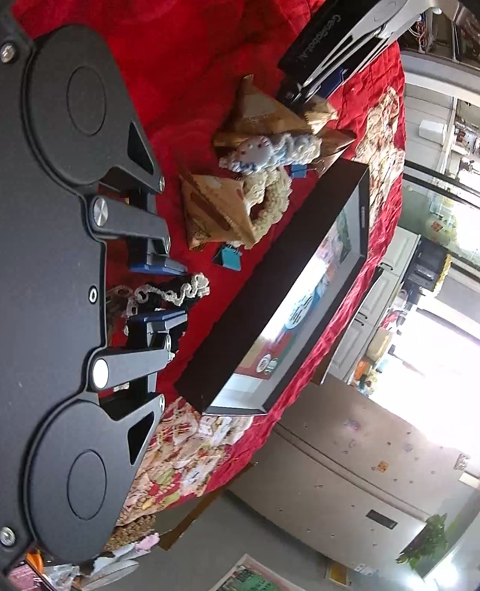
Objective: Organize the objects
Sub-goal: 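Close the right tool on the black-and-white bracelet while the left tool grasps a gold paper packet, then lift and carry the bracelet in the right tool while the left tool carries the packet to the black box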
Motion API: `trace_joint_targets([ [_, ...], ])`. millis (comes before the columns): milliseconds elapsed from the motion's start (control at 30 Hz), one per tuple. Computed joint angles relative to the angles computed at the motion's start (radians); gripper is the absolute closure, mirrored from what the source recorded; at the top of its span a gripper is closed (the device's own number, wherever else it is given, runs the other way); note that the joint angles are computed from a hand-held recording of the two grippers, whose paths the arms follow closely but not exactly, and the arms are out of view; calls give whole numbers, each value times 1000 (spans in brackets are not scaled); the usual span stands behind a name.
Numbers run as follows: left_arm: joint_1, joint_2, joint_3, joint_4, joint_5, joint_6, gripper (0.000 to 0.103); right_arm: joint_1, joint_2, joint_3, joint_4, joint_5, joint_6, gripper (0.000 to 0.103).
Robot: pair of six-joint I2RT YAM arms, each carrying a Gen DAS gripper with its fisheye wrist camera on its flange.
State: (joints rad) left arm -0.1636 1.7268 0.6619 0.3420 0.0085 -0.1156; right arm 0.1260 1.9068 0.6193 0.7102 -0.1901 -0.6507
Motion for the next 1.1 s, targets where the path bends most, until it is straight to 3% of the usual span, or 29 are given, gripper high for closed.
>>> trace_joint_targets([
  [400,1,-13,-13,18,-6,1,73,-61,-40,19,-62,-79,80,93],
  [1100,-19,-131,-35,-30,12,11,74,-111,-164,-22,-57,-173,171,93],
])
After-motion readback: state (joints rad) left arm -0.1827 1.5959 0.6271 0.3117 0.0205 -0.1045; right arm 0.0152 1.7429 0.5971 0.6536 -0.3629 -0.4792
